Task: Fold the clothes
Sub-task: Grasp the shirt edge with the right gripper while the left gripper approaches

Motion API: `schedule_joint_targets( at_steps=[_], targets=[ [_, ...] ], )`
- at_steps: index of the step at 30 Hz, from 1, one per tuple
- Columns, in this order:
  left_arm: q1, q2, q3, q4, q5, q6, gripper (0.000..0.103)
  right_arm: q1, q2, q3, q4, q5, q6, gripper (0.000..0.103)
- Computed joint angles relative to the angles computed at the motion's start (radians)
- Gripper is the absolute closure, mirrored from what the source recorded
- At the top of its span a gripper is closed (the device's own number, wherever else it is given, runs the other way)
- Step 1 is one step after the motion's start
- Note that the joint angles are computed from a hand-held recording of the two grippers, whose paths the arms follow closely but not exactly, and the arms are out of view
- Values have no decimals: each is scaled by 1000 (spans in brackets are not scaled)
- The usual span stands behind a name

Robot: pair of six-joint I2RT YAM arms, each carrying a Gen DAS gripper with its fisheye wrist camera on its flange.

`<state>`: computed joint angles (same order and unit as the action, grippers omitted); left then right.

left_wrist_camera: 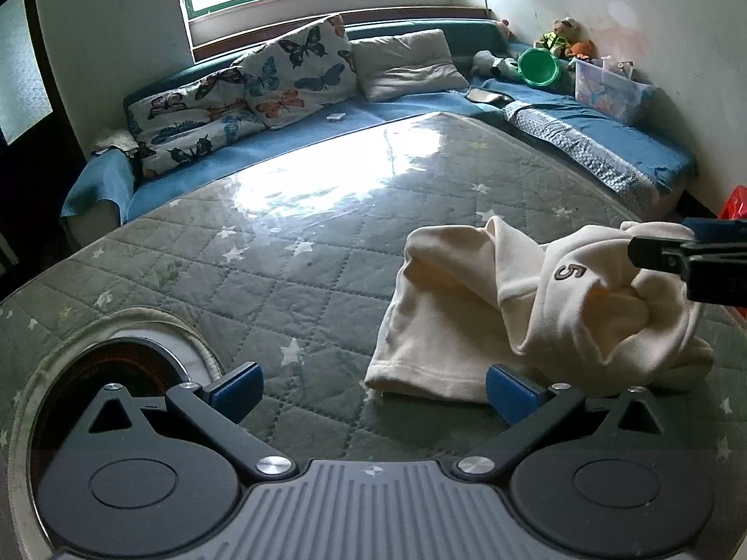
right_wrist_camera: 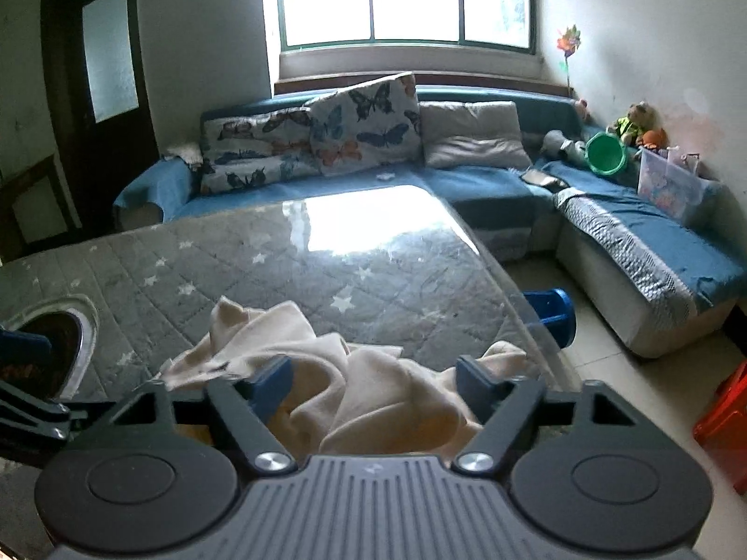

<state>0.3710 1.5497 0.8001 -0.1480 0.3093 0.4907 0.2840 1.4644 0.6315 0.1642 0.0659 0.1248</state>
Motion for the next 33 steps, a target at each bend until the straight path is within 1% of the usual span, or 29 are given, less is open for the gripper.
schedule_joint_targets(
  at_steps=[2, 4, 7, 13, 17, 20, 22, 26, 28, 31, 33],
  targets=[
    [4, 4, 2, 3, -2, 1, 0, -5, -3, -13, 2, -34, 1, 64],
    [7, 5, 3, 5, 3, -2, 0, -2, -25, -41, 11, -62, 7, 75],
    [11, 4, 7, 4, 17, -1, 0, 19, -88, -98, 22, -80, -3, 83],
    [22, -7, 10, 4, 52, 6, 0, 99, -244, -209, -21, -126, -54, 88],
    [27, -7, 13, 0, 76, 16, 1, 155, -332, -278, -65, -135, -61, 89],
    [31, -6, 20, -16, 108, 22, 1, 232, -386, -323, -97, -100, -67, 89],
    [31, -13, 20, -32, 141, 34, 3, 286, -396, -337, -110, -69, -62, 89],
    [17, -29, 9, -38, 192, 62, 3, 362, -381, -354, -99, -29, -35, 89],
    [0, -25, 9, -33, 198, 67, 2, 369, -360, -353, -88, -39, -33, 89],
    [-20, 8, 38, -45, 223, 75, 2, 390, -349, -364, -75, -24, -25, 89],
    [-36, 30, 60, -56, 234, 66, 3, 371, -336, -366, -65, -38, -36, 89]
  ],
)
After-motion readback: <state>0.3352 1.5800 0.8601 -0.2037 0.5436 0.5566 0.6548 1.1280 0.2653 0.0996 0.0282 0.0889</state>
